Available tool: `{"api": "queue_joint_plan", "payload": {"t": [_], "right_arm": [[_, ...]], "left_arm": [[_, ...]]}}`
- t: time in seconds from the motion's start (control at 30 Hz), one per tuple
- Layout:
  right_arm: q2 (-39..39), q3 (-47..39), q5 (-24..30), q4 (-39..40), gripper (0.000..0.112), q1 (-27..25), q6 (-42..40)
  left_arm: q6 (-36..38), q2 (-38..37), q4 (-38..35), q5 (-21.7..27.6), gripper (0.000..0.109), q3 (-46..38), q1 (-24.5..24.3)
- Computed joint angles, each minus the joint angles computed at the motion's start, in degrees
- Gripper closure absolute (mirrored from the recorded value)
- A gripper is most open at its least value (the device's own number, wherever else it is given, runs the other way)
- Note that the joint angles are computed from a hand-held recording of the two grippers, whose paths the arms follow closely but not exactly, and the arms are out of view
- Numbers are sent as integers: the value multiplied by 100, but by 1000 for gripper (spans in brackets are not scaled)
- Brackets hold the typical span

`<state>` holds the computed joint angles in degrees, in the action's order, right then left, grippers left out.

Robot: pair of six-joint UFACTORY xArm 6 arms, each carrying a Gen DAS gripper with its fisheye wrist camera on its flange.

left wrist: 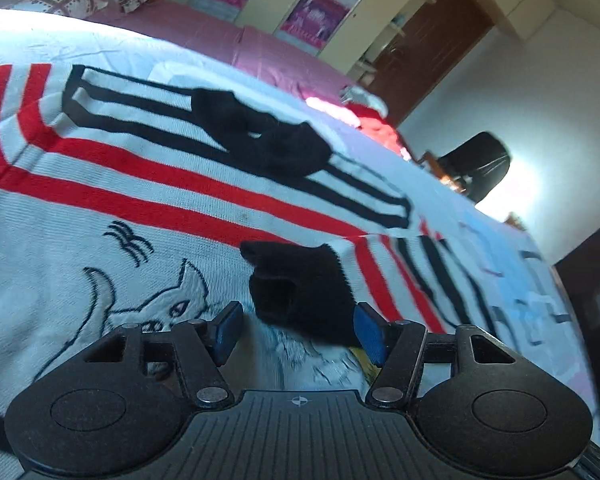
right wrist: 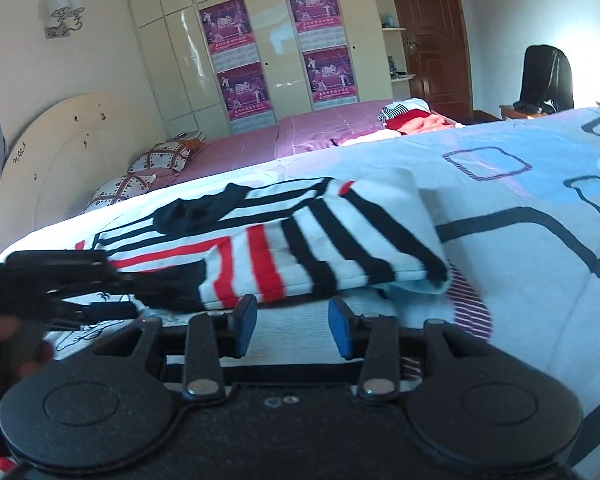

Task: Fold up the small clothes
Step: 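Fold the sleeve across the sweater body with the right tool while the left tool grasps the other cuff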

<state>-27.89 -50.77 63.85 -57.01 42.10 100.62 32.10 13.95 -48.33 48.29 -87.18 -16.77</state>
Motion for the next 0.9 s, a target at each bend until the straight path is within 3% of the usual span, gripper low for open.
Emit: {"api": "queue_joint_plan", "payload": {"t": [0.03,0.07,0.1,0.17,0.27,0.37,0.43,0.53,0.63,0.87,0.9], "right_arm": [[-75,61,13,-18,72,-6,47],[-158,126,5,-4,72,-16,70],[-214,174,-14,22,72,-39,63],[-340,264,-35,68,72,-94,-24],[-479,363,-165,28,72,-227,-40],[-523,415,-389,-75,72,-371,40],[-520,468,-547,-136,72,-449,167],[-472,545,-756,50,72,-652,298],[-515,639,-885,153,72,-816,433],[-332,532,-967,46,75,-1183,228],[-261,528,-1086,110,79,-1320,91]], "left_arm": [[-9,31,61,-168,49,-7,-99],[7,72,110,-283,64,-45,-183],[-47,154,224,-290,103,-146,-251],[-17,181,-30,-369,103,-227,-283],[654,-91,-577,-943,103,-168,-267],[1160,-318,-896,-1213,103,-119,-87],[1283,-414,-658,-1187,103,9,182],[874,-328,-87,-1273,103,231,364],[555,-148,19,-1298,103,255,500],[765,-70,-71,-1343,103,277,487],[802,-141,-144,-1424,103,381,484]]}}
